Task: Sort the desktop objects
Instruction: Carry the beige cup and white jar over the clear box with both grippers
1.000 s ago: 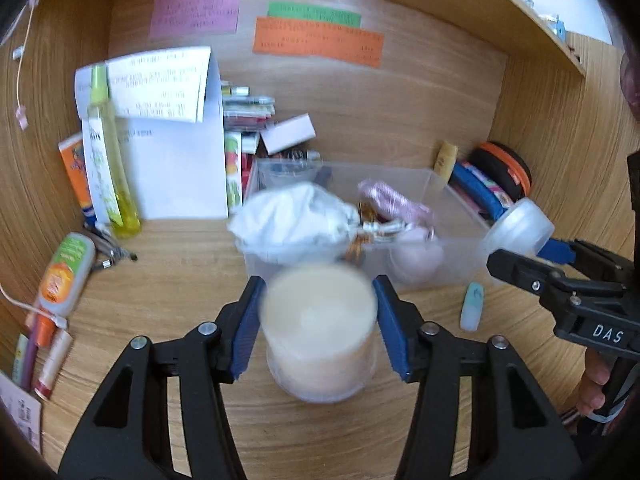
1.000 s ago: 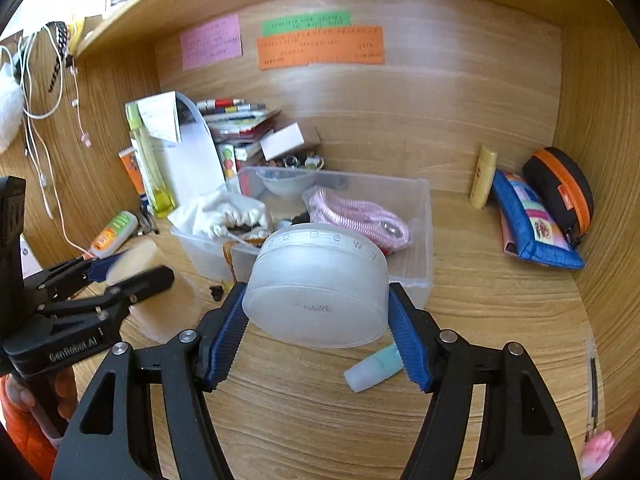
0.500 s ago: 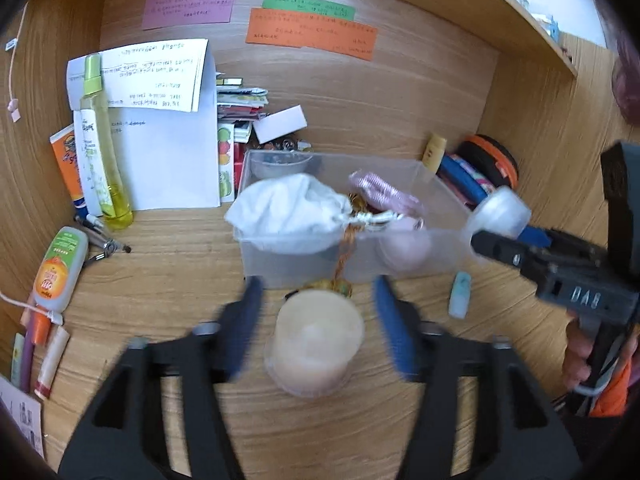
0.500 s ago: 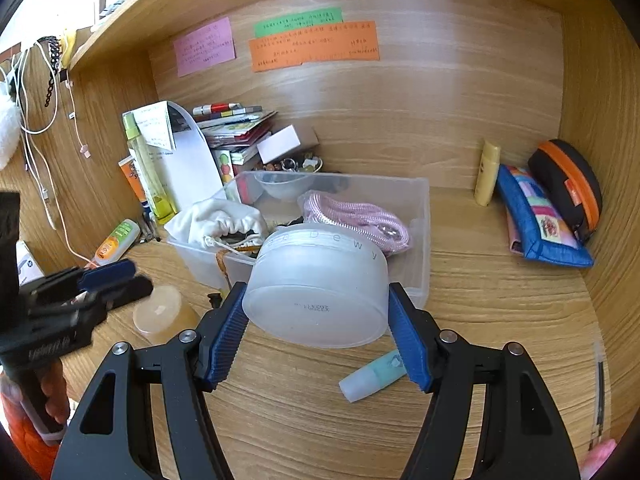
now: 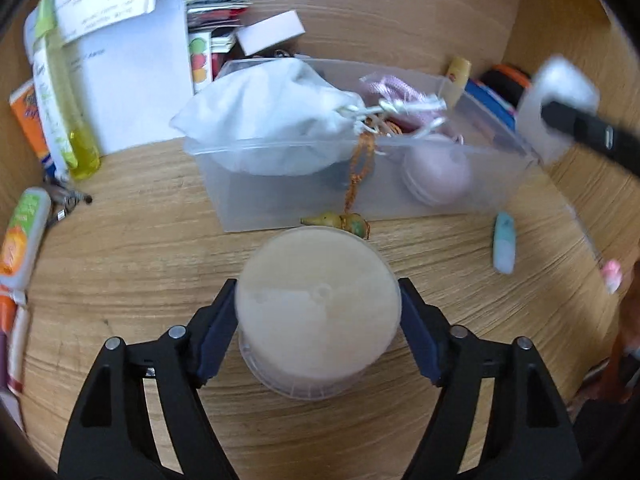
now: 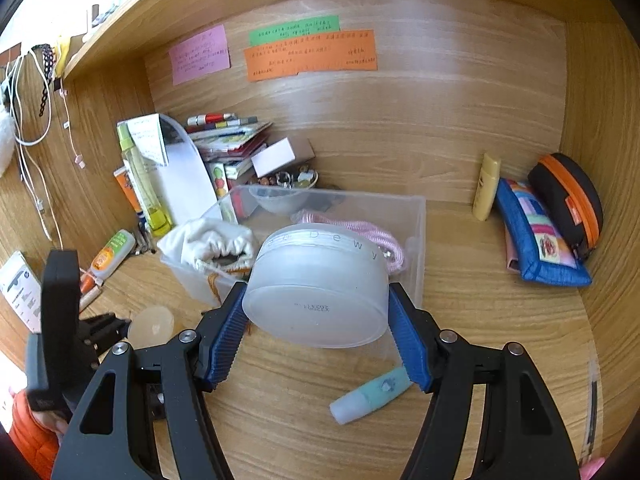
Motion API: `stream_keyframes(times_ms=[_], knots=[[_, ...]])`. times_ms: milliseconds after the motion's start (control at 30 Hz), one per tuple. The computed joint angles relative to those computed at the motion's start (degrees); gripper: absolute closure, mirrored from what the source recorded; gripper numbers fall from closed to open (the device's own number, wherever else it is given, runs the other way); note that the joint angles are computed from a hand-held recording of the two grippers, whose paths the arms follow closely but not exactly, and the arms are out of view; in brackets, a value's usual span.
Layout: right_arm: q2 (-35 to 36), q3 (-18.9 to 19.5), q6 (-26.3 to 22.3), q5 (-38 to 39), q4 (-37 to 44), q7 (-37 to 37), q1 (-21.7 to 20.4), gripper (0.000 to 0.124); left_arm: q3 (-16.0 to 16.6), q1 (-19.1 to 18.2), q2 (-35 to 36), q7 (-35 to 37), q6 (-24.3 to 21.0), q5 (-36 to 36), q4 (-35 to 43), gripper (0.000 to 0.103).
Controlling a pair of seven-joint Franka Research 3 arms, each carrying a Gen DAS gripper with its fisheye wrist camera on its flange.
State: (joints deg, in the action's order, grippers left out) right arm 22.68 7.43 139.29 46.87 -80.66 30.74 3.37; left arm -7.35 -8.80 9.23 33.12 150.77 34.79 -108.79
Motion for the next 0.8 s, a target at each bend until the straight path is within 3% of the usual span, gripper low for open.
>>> stream_keyframes(times_ms=[67, 333, 500, 800], knots=[[0.98, -0.02, 0.10, -0.40, 1.71, 0.70, 0.27, 0.059, 0.50, -1.10, 0.36, -1.68, -2.32, 4.28, 0.83, 0.045], [6.08, 0.25, -0.54, -4.45, 9.70, 4.86, 1.26, 0.059, 0.77, -0.07, -2.86, -8.28, 2.22, 7.25, -3.85, 0.046], [10.01, 0.48, -2.00, -8.09, 15.65, 8.46, 1.90, 0.059, 0.68, 0.93, -6.02, -14.08, 2.60, 12.39, -5.42, 0.046], [14.41, 1.36, -3.83, -11.48, 22.00, 12.37, 2.05, 0.060, 0.12, 3.93, -7.44, -11.38, 3.88, 11.44, -2.42, 0.046]])
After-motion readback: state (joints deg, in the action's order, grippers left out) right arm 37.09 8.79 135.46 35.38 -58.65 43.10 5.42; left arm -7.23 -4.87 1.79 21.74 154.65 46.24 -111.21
